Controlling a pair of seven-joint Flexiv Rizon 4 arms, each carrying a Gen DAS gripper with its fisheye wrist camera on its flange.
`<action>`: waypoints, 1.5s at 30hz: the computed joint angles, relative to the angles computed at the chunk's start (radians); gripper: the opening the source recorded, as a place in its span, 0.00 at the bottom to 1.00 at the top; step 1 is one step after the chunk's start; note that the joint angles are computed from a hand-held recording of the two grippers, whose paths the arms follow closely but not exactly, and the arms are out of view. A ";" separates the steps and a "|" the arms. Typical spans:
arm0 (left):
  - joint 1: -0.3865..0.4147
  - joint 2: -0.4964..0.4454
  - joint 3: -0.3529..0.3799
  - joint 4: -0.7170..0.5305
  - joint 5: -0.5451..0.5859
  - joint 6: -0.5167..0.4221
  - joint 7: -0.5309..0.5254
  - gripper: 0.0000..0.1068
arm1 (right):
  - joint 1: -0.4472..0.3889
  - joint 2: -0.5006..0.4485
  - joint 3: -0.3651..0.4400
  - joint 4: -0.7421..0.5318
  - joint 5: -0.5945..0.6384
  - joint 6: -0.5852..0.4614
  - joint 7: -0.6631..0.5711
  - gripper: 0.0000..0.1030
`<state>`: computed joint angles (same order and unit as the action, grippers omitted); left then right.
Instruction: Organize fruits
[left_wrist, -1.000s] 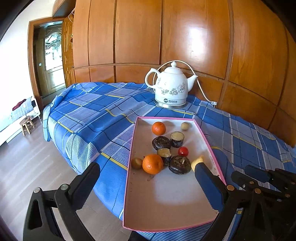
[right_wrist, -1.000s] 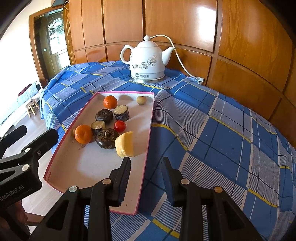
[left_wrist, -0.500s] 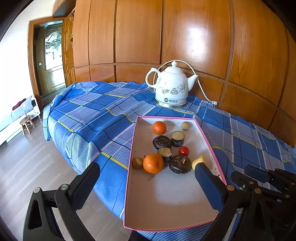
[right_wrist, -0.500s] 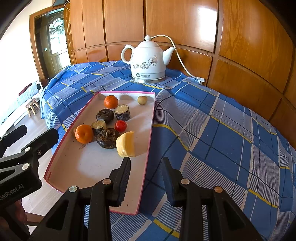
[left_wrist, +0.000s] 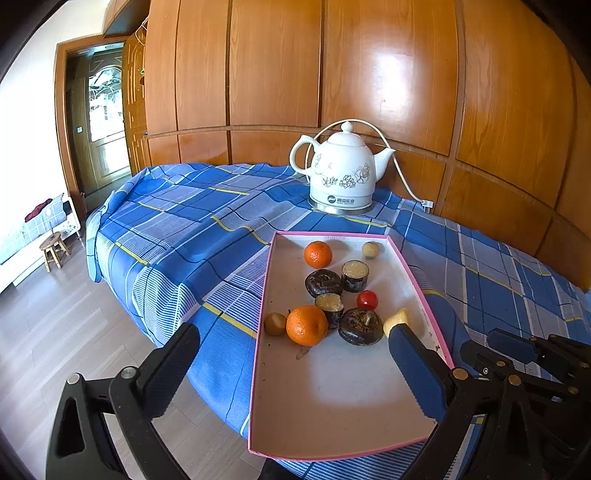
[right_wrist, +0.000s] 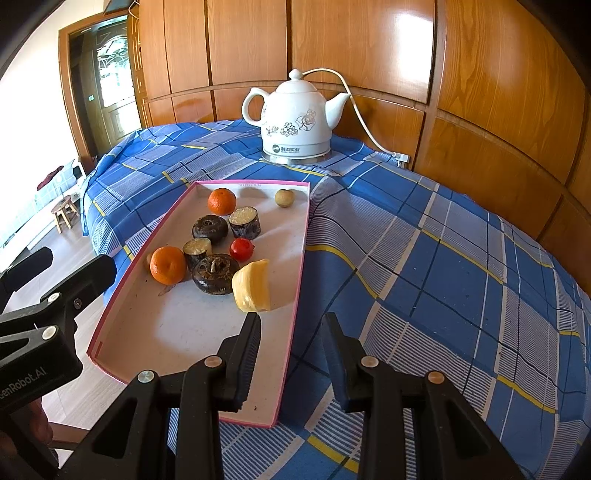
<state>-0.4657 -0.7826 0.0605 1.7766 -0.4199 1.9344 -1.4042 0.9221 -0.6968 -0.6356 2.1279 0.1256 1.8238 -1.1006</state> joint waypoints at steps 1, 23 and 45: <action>0.000 0.000 0.000 0.000 0.000 0.000 0.000 0.96 | 0.000 0.000 0.000 0.000 0.000 0.000 0.000 0.33; -0.002 0.004 0.004 0.003 0.005 -0.003 -0.001 0.96 | 0.003 -0.001 -0.002 0.000 0.000 -0.002 0.001 0.33; 0.013 -0.007 -0.005 -0.020 0.046 -0.035 -0.008 0.96 | -0.050 0.000 0.042 -0.011 -0.016 -0.001 0.000 0.33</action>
